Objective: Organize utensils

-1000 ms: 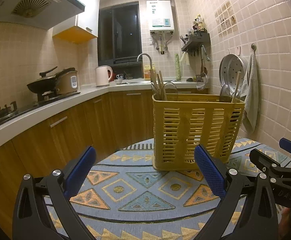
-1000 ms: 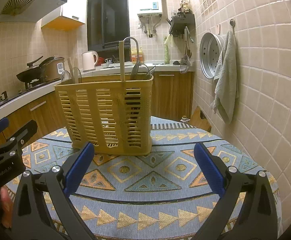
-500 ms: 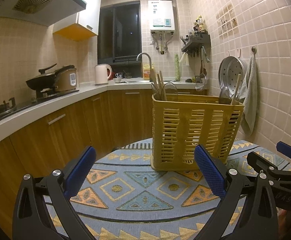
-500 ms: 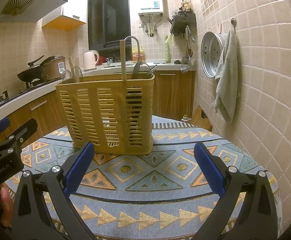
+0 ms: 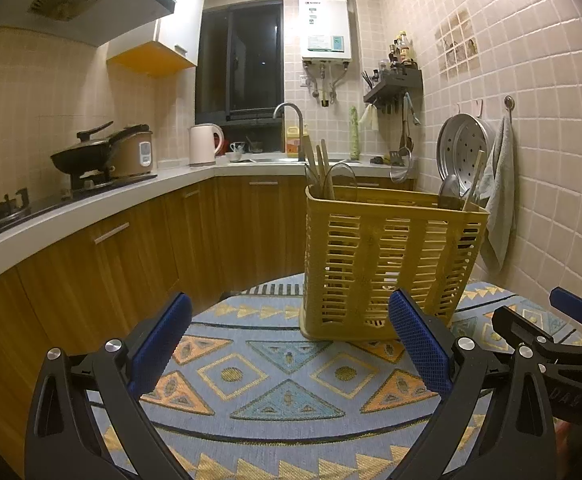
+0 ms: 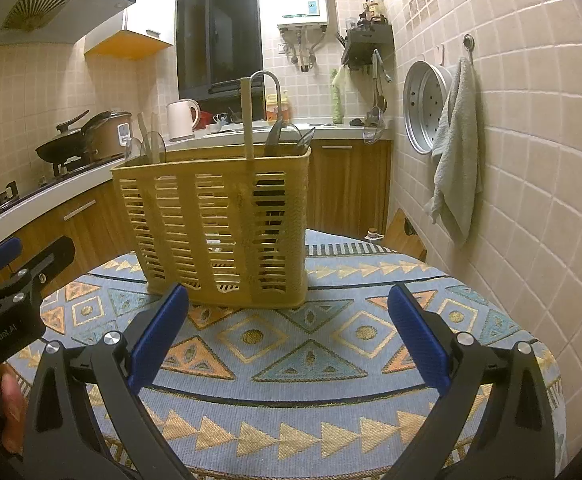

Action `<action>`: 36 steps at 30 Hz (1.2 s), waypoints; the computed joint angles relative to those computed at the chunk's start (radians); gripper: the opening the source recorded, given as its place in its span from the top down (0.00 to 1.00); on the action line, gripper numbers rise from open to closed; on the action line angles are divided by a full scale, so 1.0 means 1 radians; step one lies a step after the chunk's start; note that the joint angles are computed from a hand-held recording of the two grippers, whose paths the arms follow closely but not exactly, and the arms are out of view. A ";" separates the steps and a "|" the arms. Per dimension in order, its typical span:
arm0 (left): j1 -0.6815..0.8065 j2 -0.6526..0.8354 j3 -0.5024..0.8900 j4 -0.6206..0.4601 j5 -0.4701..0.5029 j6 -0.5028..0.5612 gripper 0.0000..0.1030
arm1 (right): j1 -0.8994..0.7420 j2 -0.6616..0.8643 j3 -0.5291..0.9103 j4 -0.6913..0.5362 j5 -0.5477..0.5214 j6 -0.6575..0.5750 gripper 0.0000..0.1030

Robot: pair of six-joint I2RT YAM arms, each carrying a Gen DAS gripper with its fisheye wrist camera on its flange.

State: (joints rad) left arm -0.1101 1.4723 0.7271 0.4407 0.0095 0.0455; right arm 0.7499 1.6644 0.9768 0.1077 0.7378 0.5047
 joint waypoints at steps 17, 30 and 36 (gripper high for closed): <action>-0.007 -0.006 -0.008 -0.002 -0.001 0.005 0.08 | -0.004 0.007 0.006 -0.006 -0.003 0.001 0.08; 0.001 -0.005 -0.005 -0.007 0.008 0.006 0.08 | -0.005 0.010 0.008 -0.007 -0.006 0.002 0.08; 0.003 -0.005 -0.005 -0.009 0.011 0.005 0.07 | -0.005 0.010 0.010 -0.009 -0.006 0.002 0.08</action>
